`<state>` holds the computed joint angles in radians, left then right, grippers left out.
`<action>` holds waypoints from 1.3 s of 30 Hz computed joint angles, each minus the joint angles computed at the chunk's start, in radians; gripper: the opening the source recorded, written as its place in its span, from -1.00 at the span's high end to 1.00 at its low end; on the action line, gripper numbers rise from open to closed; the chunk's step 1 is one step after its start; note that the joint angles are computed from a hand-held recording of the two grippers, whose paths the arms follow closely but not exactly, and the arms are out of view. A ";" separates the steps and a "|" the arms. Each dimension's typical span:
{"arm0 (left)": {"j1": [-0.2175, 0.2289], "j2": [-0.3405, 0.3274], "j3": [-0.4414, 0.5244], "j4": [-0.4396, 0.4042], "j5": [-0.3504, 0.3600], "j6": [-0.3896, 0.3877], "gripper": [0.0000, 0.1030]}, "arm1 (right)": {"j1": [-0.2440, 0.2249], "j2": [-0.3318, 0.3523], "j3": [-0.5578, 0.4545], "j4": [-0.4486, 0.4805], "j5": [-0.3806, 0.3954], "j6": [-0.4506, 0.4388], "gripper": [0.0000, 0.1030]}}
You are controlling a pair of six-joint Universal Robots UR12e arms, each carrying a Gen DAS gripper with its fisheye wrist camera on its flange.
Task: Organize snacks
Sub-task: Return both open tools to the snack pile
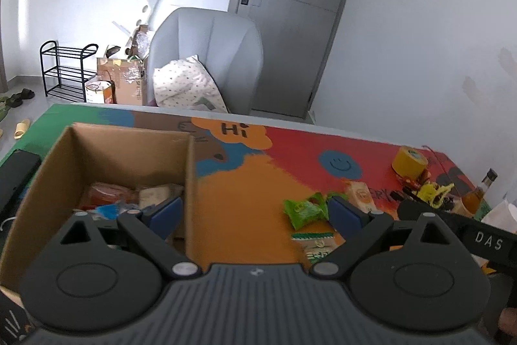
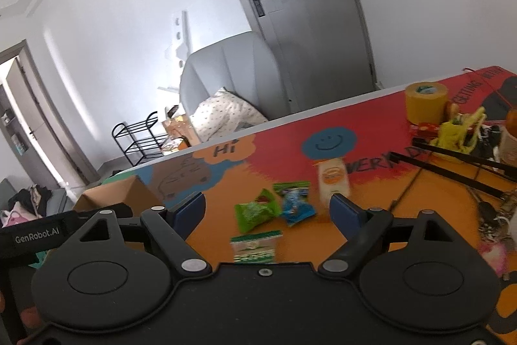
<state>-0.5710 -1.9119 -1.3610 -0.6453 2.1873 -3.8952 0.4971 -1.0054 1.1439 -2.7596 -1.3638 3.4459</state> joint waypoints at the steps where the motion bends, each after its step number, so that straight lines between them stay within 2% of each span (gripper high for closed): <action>1: 0.000 -0.005 0.007 -0.006 -0.005 0.002 -0.87 | -0.003 -0.001 0.003 -0.001 -0.001 0.005 -0.65; 17: -0.001 -0.086 0.094 -0.058 -0.071 0.007 -0.87 | -0.039 -0.001 0.037 0.012 -0.004 0.032 -0.62; 27: 0.006 -0.132 0.135 -0.101 -0.124 0.000 -0.84 | -0.050 0.010 0.037 0.040 0.010 0.035 -0.48; 31: 0.009 -0.149 0.146 -0.113 -0.147 0.001 -0.77 | -0.053 0.017 0.028 0.058 0.016 0.029 -0.36; 39: 0.017 -0.178 0.175 -0.180 -0.201 -0.007 -0.54 | -0.051 0.038 -0.001 0.079 0.020 0.019 -0.32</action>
<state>-0.5536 -2.0898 -1.1864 -0.8253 1.9865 -3.9023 0.4459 -0.9675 1.1430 -2.6806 -1.3441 3.4650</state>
